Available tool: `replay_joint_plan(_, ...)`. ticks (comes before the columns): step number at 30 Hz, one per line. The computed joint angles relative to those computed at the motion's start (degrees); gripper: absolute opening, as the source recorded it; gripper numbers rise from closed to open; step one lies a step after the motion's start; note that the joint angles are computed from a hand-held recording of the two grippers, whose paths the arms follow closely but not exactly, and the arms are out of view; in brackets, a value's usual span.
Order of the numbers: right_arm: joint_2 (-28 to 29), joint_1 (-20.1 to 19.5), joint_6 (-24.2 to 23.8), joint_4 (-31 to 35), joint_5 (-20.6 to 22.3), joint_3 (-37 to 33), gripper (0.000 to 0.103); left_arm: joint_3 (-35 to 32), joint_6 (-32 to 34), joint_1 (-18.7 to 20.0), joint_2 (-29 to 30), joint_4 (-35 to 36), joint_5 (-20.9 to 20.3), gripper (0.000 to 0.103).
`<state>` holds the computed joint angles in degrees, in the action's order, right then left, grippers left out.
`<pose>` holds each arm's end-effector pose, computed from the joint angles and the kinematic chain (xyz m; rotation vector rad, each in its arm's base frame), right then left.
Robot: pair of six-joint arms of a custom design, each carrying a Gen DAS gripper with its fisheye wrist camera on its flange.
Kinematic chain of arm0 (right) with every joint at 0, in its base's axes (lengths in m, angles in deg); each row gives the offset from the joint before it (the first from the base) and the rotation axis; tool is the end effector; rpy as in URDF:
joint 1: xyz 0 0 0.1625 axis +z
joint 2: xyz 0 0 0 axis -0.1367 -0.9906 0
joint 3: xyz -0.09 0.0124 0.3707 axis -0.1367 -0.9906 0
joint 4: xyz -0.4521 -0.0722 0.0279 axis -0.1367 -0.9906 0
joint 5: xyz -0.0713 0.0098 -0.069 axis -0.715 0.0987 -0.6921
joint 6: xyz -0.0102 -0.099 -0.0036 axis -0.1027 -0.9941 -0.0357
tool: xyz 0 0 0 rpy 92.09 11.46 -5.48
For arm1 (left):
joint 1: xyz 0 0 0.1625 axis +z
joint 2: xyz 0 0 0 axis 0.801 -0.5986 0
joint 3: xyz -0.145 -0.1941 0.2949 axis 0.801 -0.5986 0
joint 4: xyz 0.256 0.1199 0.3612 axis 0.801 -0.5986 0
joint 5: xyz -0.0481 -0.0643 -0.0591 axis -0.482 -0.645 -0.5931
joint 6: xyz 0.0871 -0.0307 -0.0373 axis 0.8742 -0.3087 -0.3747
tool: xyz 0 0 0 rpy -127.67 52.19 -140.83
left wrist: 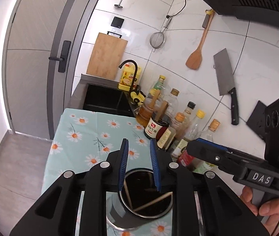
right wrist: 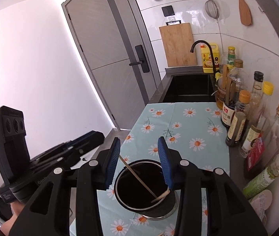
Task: Organize utensils
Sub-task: 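Open both tools to drop the chopsticks into the black holder, then move both open tools back down to the chopstick pile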
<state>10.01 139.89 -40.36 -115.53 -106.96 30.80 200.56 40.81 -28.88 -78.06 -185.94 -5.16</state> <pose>0.5007 -0.4067 0.2175 1.0255 -2.6601 0.9034 -0.1962 -0.3269 0.4739 0.4323 2.4259 -1.3821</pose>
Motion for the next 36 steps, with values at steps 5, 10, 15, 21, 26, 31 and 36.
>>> replay_joint_plan(5, -3.57, 1.31, 1.69, 2.25, -0.55, 2.55, 0.041, -1.46, -8.10, -4.42, -1.86, 12.73, 0.28, 0.022)
replay_joint_plan(10, -7.34, 1.26, 5.93, 7.51, 0.84, 5.10, 0.041, -3.91, -14.99, -6.97, -1.63, 26.19, -3.39, 0.022)
replay_joint_plan(15, -10.37, 1.19, 9.76, 11.46, 0.23, 8.09, 0.041, -5.59, -20.12, -9.12, -2.72, 36.25, -8.70, 0.022)
replay_joint_plan(21, -13.48, 2.50, 15.63, 16.12, -4.42, 12.82, 0.040, -6.42, -23.00, -9.73, -5.13, 44.03, -16.29, 0.022)
replay_joint_plan(26, -14.06, 4.41, 22.37, 20.65, -9.01, 15.60, 0.040, -5.67, -21.02, -8.42, -7.63, 47.23, -22.06, 0.022)
replay_joint_plan(31, -13.46, 5.84, 29.28, 25.40, -10.73, 17.11, 0.040, -4.54, -16.68, -5.05, -8.61, 47.03, -27.14, 0.022)
replay_joint_plan(36, -13.01, 5.80, 37.56, 31.30, -10.40, 17.93, 0.040, -2.23, -11.80, -1.34, -9.88, 45.73, -31.78, 0.022)
